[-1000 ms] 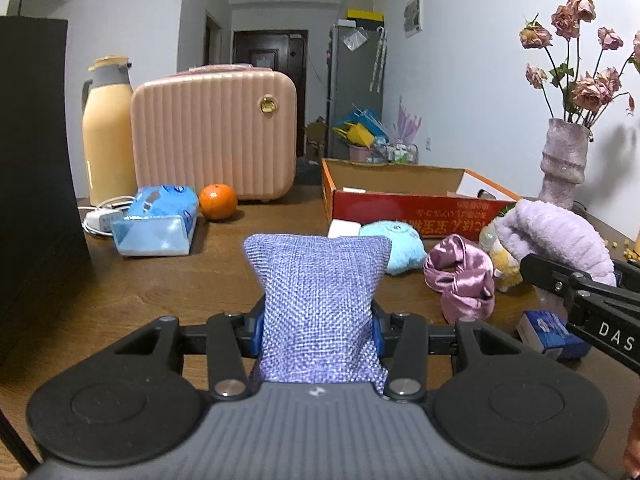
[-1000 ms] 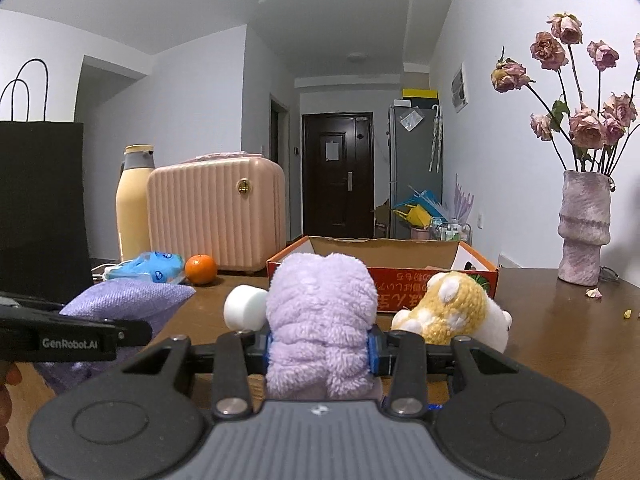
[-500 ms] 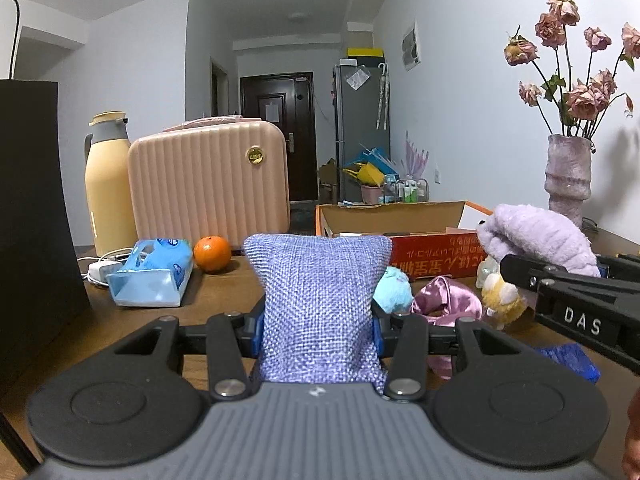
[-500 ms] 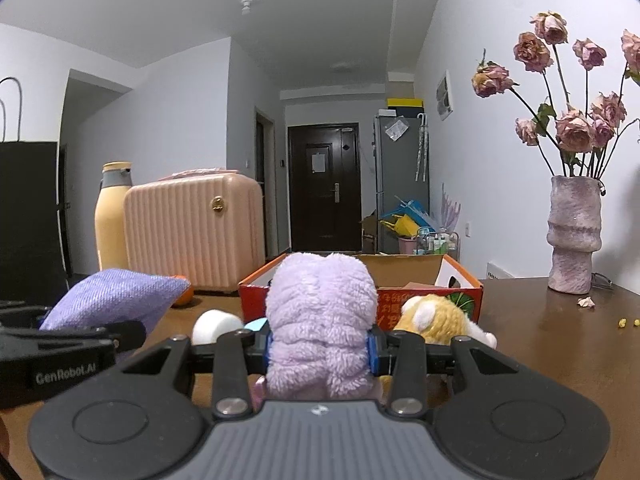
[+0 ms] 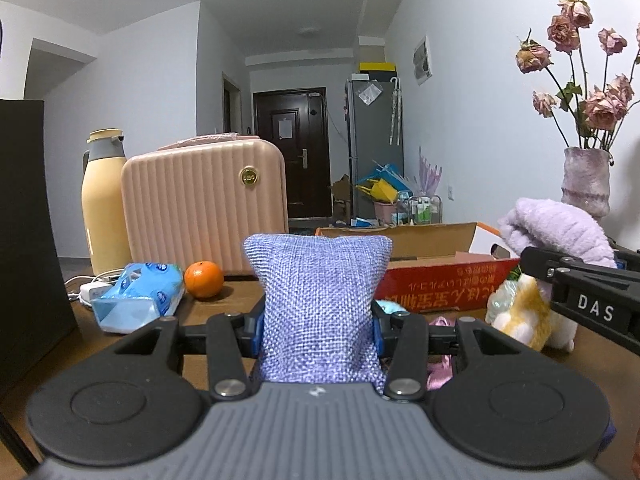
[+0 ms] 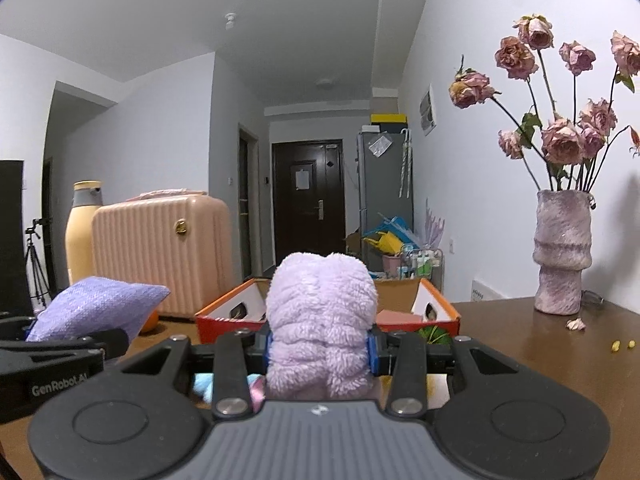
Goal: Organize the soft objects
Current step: 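Carry the purple bag and lilac roll up over the cardboard box with both grippers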
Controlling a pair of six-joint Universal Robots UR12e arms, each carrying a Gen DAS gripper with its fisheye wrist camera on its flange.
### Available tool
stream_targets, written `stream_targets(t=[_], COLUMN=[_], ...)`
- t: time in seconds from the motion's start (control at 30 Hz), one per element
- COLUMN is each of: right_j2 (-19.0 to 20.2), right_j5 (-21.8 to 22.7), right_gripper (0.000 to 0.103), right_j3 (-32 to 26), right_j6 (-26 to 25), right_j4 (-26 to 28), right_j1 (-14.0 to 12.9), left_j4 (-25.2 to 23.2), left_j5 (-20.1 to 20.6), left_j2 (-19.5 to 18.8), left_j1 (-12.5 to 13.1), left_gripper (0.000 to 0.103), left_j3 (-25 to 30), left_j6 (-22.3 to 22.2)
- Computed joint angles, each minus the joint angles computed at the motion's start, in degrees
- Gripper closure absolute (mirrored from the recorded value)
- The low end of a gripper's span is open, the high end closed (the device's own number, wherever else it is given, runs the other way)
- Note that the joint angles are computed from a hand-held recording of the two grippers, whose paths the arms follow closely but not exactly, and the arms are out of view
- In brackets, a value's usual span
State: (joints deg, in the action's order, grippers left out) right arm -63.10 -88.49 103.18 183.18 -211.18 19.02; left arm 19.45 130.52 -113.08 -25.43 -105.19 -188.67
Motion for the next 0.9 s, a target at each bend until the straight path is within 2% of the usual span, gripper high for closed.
stream_targets(t=[0.1, 0.6, 0.9], right_j2=[0.83, 3.69, 4.17], right_j5=[-1.68, -1.15, 2.8], right_gripper=[0.064, 0.064, 0.064], right_j3=[-1.35, -6.68, -10.15], right_j6=[-0.46, 0.67, -0.53], right_j4=[0.28, 3.16, 8.24], right_j1=[-0.16, -2.14, -3.04], left_j4=[-0.37, -1.25, -5.8], left_j5=[-0.05, -1.34, -4.54], left_j2=[-0.95, -4.96, -5.16], left_j1=[0.22, 1.5, 2.7], left_gripper=[0.057, 0.057, 0.057], left_j3=[1.41, 7.99, 11.0], left_j6=[0.11, -0.1, -2.38])
